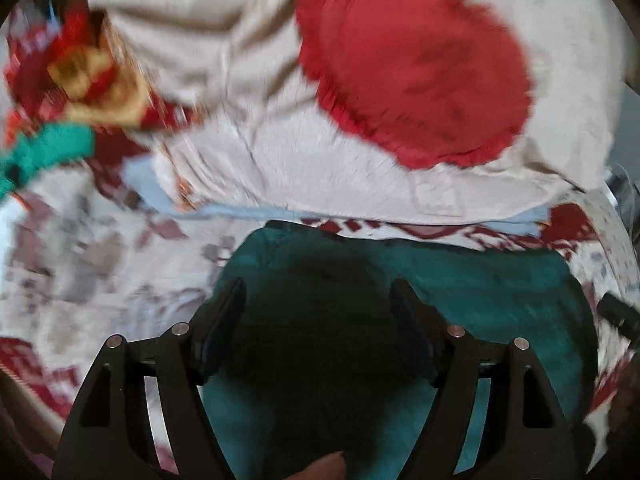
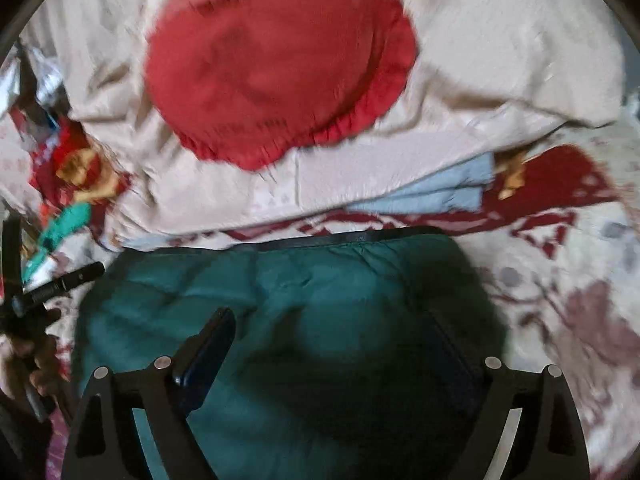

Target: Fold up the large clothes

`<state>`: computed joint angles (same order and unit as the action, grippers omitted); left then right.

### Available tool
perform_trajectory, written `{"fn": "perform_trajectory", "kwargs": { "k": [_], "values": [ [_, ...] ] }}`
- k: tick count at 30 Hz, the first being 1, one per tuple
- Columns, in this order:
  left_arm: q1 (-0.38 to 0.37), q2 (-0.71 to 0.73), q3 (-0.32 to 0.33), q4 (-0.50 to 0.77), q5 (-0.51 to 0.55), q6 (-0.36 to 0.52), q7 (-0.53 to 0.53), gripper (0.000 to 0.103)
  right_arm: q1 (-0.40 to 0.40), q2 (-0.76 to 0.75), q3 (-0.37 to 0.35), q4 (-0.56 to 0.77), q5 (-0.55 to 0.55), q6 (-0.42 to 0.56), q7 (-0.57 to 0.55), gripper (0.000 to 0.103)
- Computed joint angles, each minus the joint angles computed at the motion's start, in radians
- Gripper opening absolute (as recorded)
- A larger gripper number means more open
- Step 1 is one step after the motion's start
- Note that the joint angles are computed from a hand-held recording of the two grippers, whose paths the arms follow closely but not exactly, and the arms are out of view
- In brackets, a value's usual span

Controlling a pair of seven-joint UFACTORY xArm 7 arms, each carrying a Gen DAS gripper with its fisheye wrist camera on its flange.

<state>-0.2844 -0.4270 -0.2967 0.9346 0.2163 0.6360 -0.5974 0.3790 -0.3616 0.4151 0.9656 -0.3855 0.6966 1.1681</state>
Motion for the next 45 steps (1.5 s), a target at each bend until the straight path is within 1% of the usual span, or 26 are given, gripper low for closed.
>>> {"fn": "perform_trajectory", "kwargs": {
  "k": [1,2,3,5,7,8,9,10,12,13,15,16,17,19,21,25,32,36,45],
  "values": [
    [-0.009,-0.085,-0.017,-0.043,0.014,0.004,-0.016,0.086,0.008,-0.053,0.031,0.002,-0.012,0.059,0.029,0.092],
    [-0.016,-0.175,-0.038,-0.090,0.027,-0.002,-0.032,0.094,0.012,-0.090,0.061,0.008,-0.021,0.112,0.050,0.092],
    [-0.018,-0.235,-0.054,-0.119,0.030,-0.002,-0.044,0.103,0.018,-0.128,0.094,0.014,-0.028,0.161,0.070,0.092],
    [-0.048,-0.357,-0.080,-0.179,-0.002,0.013,-0.074,0.103,0.033,-0.196,0.160,0.020,-0.028,0.241,0.110,0.094],
    [-0.138,-0.389,-0.038,-0.203,-0.115,0.040,-0.062,0.103,0.039,-0.233,0.223,0.035,-0.011,0.316,0.149,0.095],
    [-0.162,-0.393,-0.027,-0.205,-0.155,0.058,-0.055,0.103,0.044,-0.241,0.252,0.048,0.001,0.355,0.161,0.095],
    [-0.179,-0.395,-0.032,-0.197,-0.183,0.096,-0.051,0.103,0.051,-0.238,0.280,0.068,0.017,0.397,0.163,0.095],
    [-0.180,-0.400,-0.057,-0.180,-0.190,0.152,-0.056,0.103,0.055,-0.232,0.298,0.085,0.027,0.429,0.159,0.095],
    [-0.178,-0.423,-0.103,-0.154,-0.198,0.236,-0.081,0.103,0.059,-0.219,0.347,0.139,0.043,0.528,0.160,0.095],
    [-0.182,-0.430,-0.114,-0.144,-0.203,0.262,-0.083,0.103,0.061,-0.222,0.365,0.155,0.045,0.561,0.164,0.095],
    [-0.163,-0.442,-0.161,-0.096,-0.183,0.355,-0.105,0.103,0.070,-0.235,0.391,0.181,0.063,0.612,0.173,0.095],
    [-0.152,-0.453,-0.182,-0.082,-0.170,0.383,-0.116,0.103,0.071,-0.239,0.405,0.201,0.074,0.650,0.172,0.095],
    [-0.146,-0.459,-0.196,-0.076,-0.163,0.392,-0.123,0.103,0.064,-0.241,0.421,0.217,0.078,0.684,0.171,0.095],
    [-0.145,-0.463,-0.199,-0.063,-0.157,0.406,-0.114,0.103,0.051,-0.258,0.442,0.237,0.086,0.727,0.176,0.095],
    [-0.132,-0.459,-0.204,-0.045,-0.155,0.435,-0.120,0.103,0.039,-0.285,0.446,0.239,0.102,0.738,0.180,0.095],
    [-0.112,-0.451,-0.215,-0.013,-0.137,0.438,-0.114,0.103,0.003,-0.330,0.446,0.244,0.139,0.730,0.180,0.095],
    [-0.107,-0.450,-0.241,-0.002,-0.136,0.442,-0.118,0.103,-0.085,-0.334,0.490,0.282,0.160,0.702,0.100,0.095],
    [-0.105,-0.436,-0.256,0.002,-0.134,0.442,-0.130,0.103,-0.131,-0.342,0.522,0.302,0.172,0.705,0.064,0.095],
    [-0.115,-0.418,-0.262,-0.002,-0.126,0.438,-0.146,0.103,-0.184,-0.398,0.525,0.286,0.239,0.677,0.014,0.095]
  ]
}}
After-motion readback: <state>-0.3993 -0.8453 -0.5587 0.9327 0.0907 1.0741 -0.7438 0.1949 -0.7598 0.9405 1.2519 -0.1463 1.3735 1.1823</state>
